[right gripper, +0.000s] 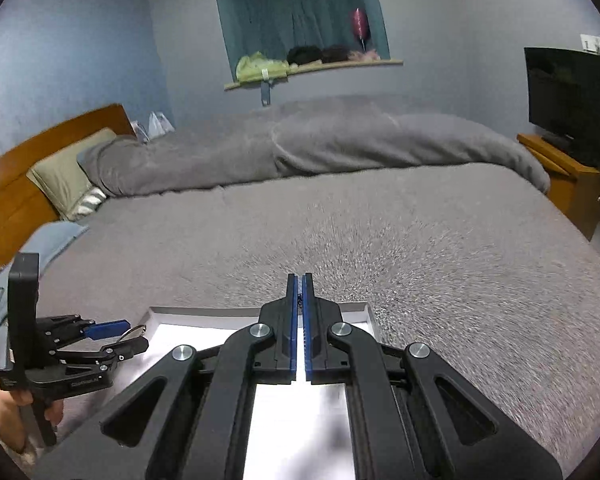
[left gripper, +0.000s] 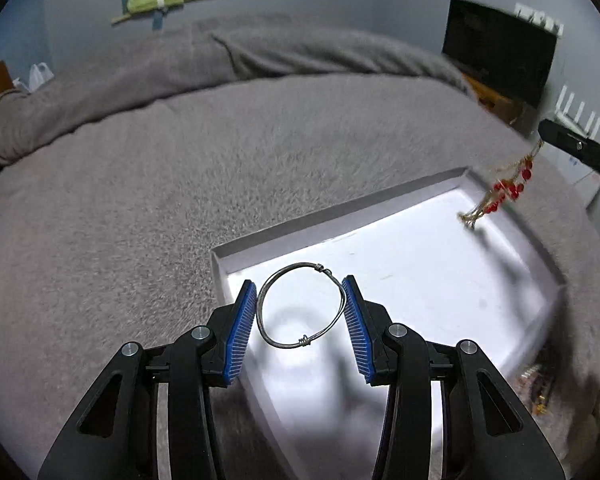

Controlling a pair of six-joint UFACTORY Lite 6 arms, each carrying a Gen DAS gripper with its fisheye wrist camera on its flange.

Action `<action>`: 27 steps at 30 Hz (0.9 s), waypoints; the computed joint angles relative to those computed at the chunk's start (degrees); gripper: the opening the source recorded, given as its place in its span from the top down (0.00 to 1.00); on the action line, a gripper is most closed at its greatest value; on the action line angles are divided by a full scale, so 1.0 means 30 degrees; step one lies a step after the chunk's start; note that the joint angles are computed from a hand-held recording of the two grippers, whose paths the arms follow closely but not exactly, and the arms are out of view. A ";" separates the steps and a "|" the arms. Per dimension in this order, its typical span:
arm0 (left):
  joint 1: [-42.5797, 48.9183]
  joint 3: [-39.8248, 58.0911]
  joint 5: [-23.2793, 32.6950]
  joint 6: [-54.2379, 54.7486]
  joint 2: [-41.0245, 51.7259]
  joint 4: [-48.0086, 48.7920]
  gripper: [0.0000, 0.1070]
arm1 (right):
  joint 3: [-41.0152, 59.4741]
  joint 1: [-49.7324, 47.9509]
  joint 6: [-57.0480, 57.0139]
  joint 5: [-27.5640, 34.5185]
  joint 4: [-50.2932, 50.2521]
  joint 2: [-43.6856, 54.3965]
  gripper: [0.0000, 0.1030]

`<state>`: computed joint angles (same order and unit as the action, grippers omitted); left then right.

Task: Organize jewelry
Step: 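Carry the silver bangle and red-bead chain into the tray and open both grippers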

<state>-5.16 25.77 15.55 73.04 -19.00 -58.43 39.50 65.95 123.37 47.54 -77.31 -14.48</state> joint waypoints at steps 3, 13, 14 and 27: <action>-0.0436 0.1231 -0.0508 0.0641 0.2349 -0.0789 0.57 | 0.0680 -0.1857 0.0121 -0.1872 -0.0664 0.1821 0.98; -0.1817 0.3188 -0.2329 -0.6433 0.5816 0.6367 0.57 | 0.2284 -0.4928 -0.2022 -0.4861 0.1221 0.5643 0.98; -0.1782 0.3238 -0.2286 -0.6160 0.5952 0.6109 0.57 | 0.2163 -0.5084 -0.2026 -0.5010 0.1296 0.5652 0.98; -0.1677 0.2888 -0.1985 -0.1672 0.5477 0.1297 0.42 | 0.0875 -0.6162 -0.1778 -0.6517 0.1740 0.4554 0.79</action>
